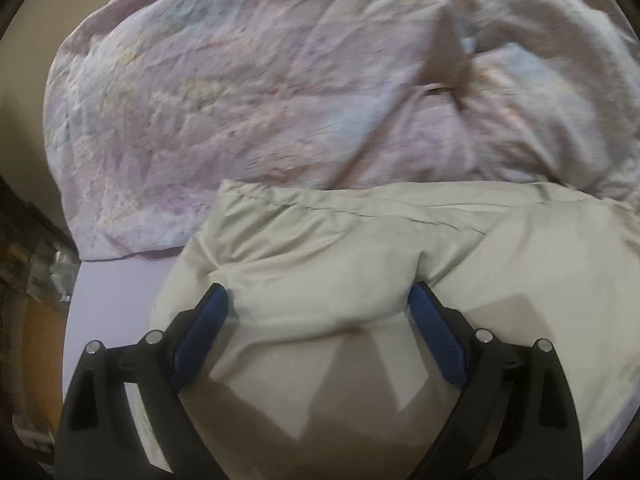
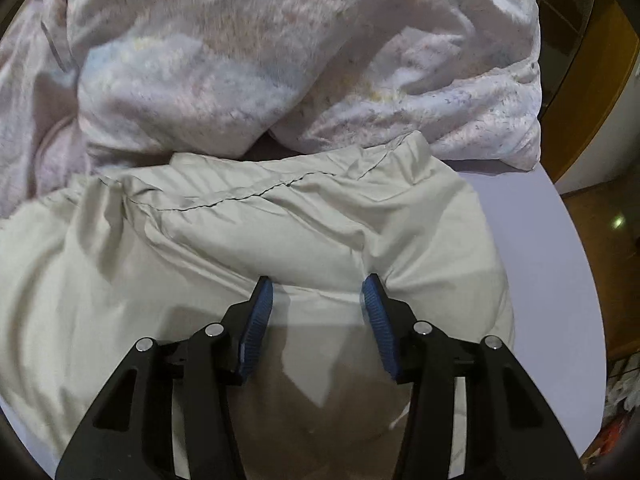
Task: Fold large clothes
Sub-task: 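Open both grippers and press the folded jacket flat near the collar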
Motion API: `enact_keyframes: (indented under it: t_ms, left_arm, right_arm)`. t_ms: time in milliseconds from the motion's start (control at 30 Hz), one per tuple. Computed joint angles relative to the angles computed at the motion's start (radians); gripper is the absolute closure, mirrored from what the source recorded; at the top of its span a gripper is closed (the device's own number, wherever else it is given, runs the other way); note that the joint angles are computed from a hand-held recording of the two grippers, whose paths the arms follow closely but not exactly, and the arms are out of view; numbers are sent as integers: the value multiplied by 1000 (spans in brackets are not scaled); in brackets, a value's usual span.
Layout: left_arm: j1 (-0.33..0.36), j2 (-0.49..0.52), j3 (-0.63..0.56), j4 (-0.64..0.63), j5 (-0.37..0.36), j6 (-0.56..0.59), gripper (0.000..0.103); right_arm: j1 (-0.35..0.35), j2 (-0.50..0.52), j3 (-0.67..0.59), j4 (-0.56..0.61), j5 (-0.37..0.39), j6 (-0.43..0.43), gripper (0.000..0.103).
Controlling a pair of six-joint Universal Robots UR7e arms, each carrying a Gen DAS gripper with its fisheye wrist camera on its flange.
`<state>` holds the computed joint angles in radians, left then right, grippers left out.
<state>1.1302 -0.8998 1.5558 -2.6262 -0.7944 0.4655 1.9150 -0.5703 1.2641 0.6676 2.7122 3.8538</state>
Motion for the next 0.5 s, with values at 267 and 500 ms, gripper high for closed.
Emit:
enact_keyframes:
  t_ms: [267,500]
  left_arm:
    - [29,73,-41,-129,30,77,2]
    - [47,120,-75,-195,-1,131,2]
  right_arm:
    - [-42,-19,33,-135,16,-146,49]
    - [-62,-75,132,-422,45,-373,42]
